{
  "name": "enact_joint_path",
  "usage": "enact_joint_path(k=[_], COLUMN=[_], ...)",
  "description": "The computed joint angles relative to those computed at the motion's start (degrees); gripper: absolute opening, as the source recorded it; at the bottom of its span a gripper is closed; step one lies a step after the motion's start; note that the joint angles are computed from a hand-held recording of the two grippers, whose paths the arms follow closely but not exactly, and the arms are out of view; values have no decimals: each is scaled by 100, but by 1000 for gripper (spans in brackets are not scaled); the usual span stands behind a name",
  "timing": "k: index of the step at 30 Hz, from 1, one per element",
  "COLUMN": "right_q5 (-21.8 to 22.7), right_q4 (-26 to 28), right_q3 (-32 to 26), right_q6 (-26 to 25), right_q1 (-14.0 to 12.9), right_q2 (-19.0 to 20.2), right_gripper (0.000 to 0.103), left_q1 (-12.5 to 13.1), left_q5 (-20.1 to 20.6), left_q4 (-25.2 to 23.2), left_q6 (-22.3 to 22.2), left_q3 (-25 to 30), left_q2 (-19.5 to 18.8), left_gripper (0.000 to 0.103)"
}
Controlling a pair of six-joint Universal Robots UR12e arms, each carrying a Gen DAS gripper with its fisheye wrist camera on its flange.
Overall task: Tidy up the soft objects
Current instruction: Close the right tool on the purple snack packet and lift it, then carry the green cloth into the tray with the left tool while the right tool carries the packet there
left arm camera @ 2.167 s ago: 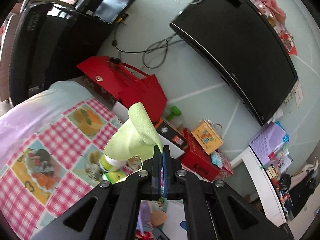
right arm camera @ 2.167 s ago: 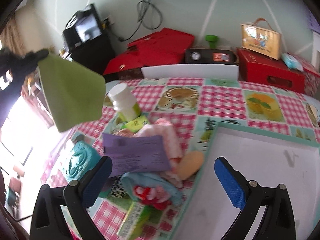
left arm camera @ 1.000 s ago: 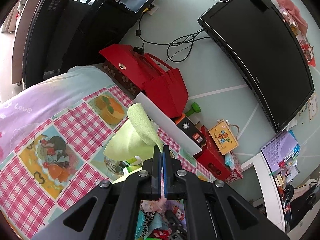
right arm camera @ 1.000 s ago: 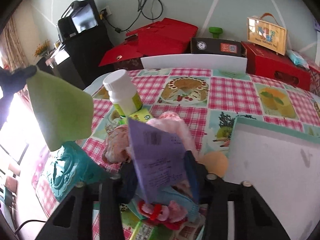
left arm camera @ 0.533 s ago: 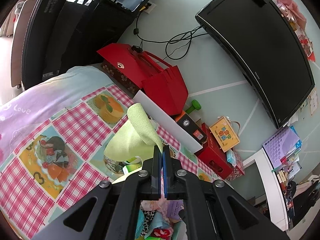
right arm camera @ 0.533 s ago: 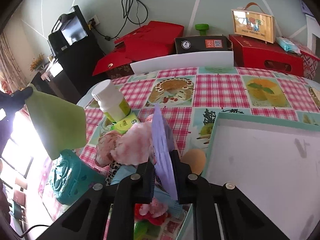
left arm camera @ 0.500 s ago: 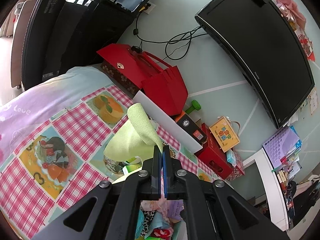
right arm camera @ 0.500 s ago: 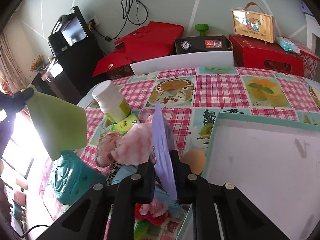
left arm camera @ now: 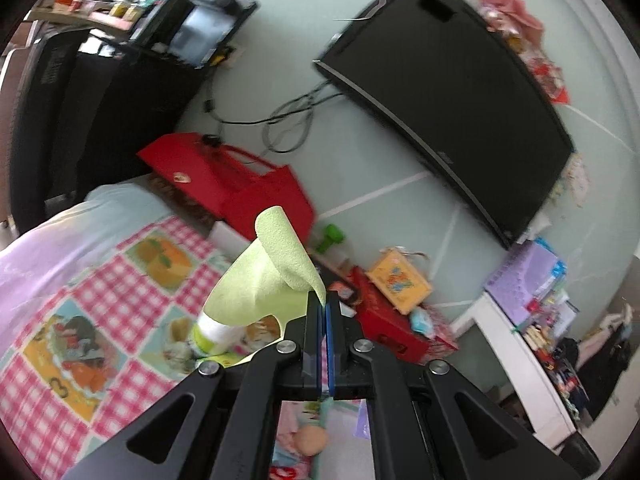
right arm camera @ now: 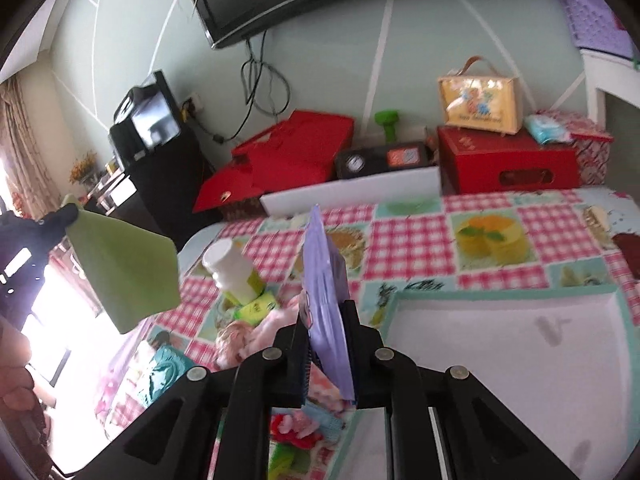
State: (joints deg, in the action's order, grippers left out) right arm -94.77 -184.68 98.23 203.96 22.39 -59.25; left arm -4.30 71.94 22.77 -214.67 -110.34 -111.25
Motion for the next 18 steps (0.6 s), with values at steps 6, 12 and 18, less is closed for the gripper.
enact_joint_path(k=[6,12,18], right_q5=[-575,-1159,-1593], right_q4=[-96,-120,111], right_q3=[321,661,934], right_q6=[222,545,934], right_q1=[-102,-246,-410], right_q2=[-286,-567,-808], right_gripper=[14,15,14], left_q1=[-206,-482,-722], left_q5=[-434,-795,-871], left_q4=[65,-415,-1250], left_q6=[290,863,1425], left_q3=[238,542,775], left_q2=[-138,-288,-359], left_gripper=[1,1,1])
